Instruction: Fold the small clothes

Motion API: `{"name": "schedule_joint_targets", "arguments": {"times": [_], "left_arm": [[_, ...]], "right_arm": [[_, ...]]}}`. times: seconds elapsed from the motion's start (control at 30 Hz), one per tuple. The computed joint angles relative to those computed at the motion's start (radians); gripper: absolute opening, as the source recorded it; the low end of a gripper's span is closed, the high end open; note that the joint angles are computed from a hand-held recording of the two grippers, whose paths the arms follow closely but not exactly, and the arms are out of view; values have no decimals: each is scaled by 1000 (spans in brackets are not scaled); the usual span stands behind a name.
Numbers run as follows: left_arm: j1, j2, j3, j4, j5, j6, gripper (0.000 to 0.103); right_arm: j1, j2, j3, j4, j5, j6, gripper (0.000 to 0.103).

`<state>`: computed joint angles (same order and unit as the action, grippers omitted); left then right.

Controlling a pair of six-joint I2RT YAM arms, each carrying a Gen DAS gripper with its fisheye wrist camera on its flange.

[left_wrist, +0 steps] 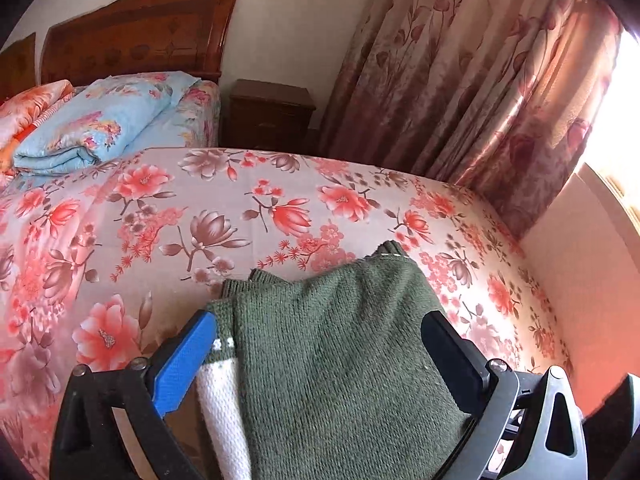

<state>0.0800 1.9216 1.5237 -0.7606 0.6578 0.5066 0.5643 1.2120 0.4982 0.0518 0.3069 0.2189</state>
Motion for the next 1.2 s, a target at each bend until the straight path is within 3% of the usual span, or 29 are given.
{"name": "schedule_joint_targets", "arguments": {"times": [0.13,0.27,0.4,0.6,0.7,0.83,1.0,1.2], "left_arm": [[-35,120,74,3,-107,-47,103],[6,99,72,-18,-56,-58,103],[88,-53,-62,-20,71,10,103],[208,-272,-338,-2,144,219,103],[217,-330,-467,96,113,267,103],[167,-283,-524,215,-14,233,103],[223,-372,-602,246,37,262,103],[305,-548,-735,171,115,451,103]], "right_arm": [[3,3,3,-2,3,0,34],[12,0,10,-17,13,3,34],[18,-53,0,-36,23,31,34],[88,-98,-3,-58,89,26,34],[95,-27,20,-74,109,27,34],[84,-16,8,-64,104,29,34],[123,-101,-6,-126,155,30,34],[209,-211,-52,-188,242,84,34]]}}
